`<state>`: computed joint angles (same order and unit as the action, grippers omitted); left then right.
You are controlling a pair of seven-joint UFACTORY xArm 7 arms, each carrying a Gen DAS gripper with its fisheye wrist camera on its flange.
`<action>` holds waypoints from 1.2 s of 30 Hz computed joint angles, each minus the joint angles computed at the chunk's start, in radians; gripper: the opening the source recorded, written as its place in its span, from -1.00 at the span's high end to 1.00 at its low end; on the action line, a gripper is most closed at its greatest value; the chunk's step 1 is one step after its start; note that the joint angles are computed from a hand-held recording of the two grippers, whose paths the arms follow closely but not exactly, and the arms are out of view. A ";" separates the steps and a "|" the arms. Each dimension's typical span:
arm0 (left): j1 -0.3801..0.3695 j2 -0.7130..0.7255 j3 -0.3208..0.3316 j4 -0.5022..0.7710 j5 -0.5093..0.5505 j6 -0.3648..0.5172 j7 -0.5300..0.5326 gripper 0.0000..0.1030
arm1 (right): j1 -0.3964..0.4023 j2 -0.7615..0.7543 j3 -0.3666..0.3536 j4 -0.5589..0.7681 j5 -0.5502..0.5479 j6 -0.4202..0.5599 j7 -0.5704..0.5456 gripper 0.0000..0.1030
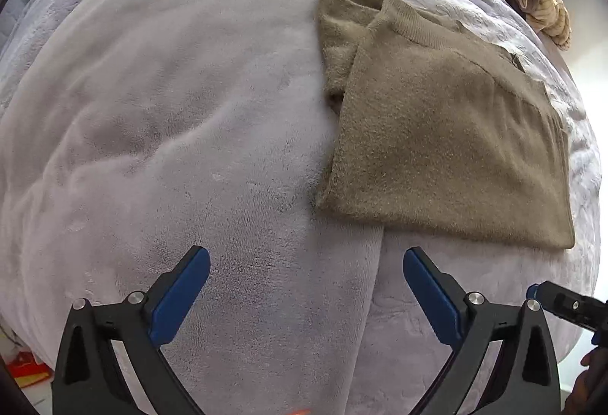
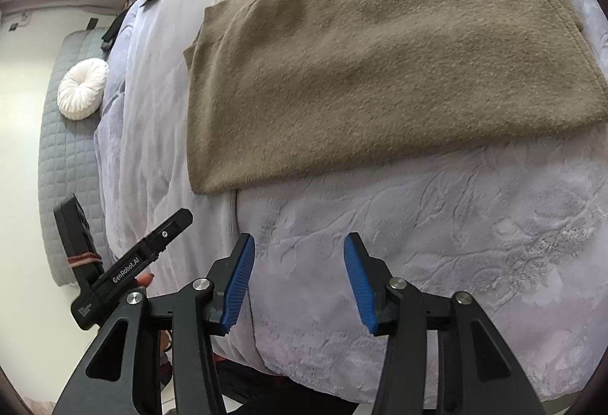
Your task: Fold small clothes
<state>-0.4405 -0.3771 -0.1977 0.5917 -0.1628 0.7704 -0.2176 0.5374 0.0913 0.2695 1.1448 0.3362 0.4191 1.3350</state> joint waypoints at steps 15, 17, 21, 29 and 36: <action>0.026 0.015 0.041 0.017 -0.041 0.028 0.107 -0.98 | 0.010 0.076 -0.010 0.113 -0.060 0.075 0.041 -0.18; 0.029 0.017 0.043 0.021 -0.048 0.029 0.120 -0.98 | 0.013 0.091 -0.010 0.129 -0.065 0.075 0.047 -0.18; 0.039 0.017 0.051 0.023 -0.052 0.035 0.153 -0.98 | 0.014 0.112 -0.009 0.149 -0.060 0.077 0.050 -0.18; 0.067 0.059 0.062 0.048 -0.061 0.034 0.198 -0.98 | 0.035 0.161 -0.012 0.165 -0.058 0.006 0.115 -0.18; 0.083 0.106 0.059 0.075 -0.051 0.029 0.228 -0.98 | 0.068 0.218 -0.031 0.156 -0.087 -0.149 0.230 -0.35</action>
